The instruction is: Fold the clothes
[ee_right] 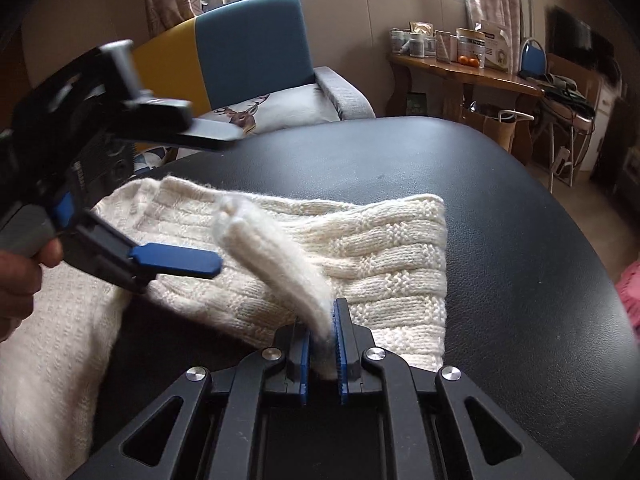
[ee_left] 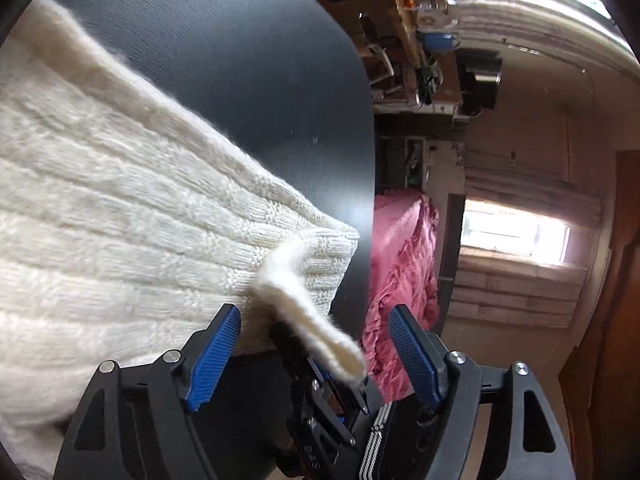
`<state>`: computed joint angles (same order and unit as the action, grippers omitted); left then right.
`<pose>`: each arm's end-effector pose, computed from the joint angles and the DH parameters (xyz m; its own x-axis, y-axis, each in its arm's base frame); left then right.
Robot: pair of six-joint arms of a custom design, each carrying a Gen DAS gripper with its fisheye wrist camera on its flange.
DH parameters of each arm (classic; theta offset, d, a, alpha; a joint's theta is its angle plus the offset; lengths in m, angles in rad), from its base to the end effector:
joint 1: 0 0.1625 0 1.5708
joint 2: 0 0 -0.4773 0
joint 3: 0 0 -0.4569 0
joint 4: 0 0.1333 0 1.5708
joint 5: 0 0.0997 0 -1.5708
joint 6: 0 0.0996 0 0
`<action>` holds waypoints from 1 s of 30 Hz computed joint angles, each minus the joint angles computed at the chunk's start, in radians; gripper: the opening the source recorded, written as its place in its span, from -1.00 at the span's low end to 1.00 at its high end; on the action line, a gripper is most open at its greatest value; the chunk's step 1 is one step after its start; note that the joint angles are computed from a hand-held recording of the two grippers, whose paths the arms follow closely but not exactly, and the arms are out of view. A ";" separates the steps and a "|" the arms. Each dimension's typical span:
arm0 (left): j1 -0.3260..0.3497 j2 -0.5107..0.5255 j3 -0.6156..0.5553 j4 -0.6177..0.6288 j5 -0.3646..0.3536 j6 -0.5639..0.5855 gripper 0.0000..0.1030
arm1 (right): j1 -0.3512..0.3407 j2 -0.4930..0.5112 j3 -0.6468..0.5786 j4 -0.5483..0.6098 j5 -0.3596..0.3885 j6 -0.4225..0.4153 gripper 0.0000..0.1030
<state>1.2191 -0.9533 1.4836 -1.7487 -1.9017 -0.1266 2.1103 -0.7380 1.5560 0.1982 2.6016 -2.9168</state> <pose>-0.1573 -0.7216 0.1977 -0.9599 0.1075 0.2589 0.2038 0.9019 0.3809 0.3533 -0.4968 0.0542 -0.7535 0.2829 0.5934 -0.2757 0.6835 -0.6759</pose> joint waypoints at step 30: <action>0.001 -0.078 -0.333 -0.162 0.064 0.120 -0.89 | -0.145 -0.213 0.424 -0.885 -0.925 0.579 1.00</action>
<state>1.2199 -1.0312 1.1509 -1.9103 -1.8380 -0.0064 1.9653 -0.9511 1.9796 -0.6871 1.6763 -2.3374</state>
